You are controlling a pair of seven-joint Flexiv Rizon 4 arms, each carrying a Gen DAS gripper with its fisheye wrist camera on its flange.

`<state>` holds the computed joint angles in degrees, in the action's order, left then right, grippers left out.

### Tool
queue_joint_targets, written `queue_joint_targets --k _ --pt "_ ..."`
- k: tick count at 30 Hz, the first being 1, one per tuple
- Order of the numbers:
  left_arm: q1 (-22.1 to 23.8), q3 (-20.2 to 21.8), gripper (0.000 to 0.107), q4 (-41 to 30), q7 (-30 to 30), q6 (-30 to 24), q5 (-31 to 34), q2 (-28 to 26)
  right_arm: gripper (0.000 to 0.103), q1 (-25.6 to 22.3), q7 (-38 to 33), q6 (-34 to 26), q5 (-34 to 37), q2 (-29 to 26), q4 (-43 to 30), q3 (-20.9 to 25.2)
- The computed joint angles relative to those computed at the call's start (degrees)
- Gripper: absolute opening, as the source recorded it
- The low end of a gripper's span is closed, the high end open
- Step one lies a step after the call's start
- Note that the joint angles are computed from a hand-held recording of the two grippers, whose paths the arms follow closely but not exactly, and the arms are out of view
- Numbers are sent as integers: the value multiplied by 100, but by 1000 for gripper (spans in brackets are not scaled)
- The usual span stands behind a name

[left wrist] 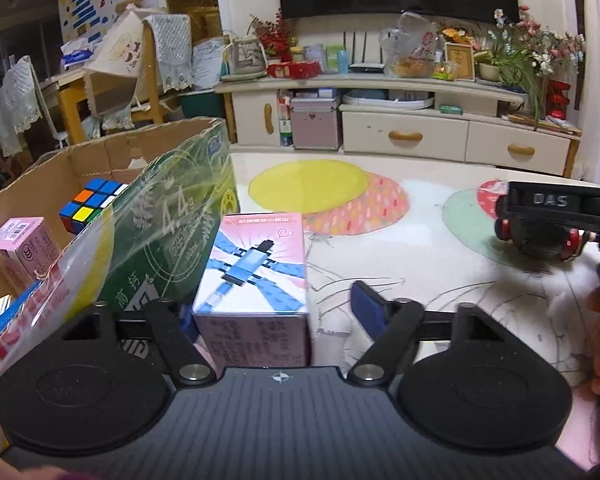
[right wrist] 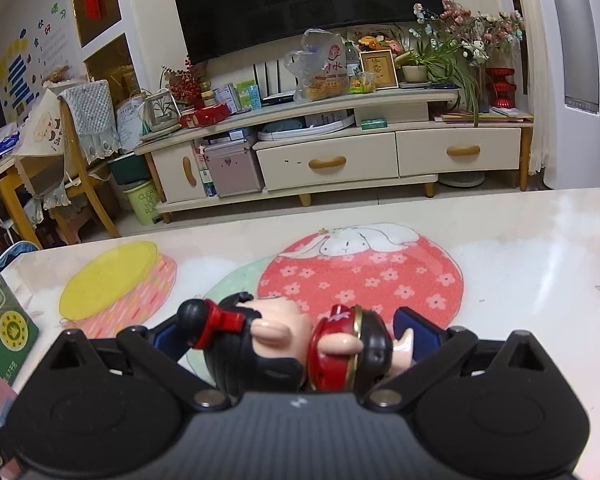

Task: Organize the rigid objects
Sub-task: 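Grasp the pink-blue toy box with the left gripper while the right grasps the doll figurine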

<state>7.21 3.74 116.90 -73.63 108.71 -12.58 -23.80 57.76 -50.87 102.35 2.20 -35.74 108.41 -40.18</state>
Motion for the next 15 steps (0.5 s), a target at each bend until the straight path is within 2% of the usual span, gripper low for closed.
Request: queue_joint_targets --k 2,4,8,12,15 --pt "-128 147 61 -63 25 -217 -137 -3 99 -35 -27 119 25 7 16 50" --pt "-49 70 60 -73 -8 -392 -176 45 99 18 -106 93 44 22 40 14" --pt "-1 38 59 13 -27 -406 -102 125 99 264 -183 59 102 -8 118 -256" --pt "301 -301 58 176 -5 -302 153 229 99 561 -357 70 108 42 330 -512" --pt "711 -717 58 319 -28 -266 422 326 99 947 -467 90 228 62 571 -846"
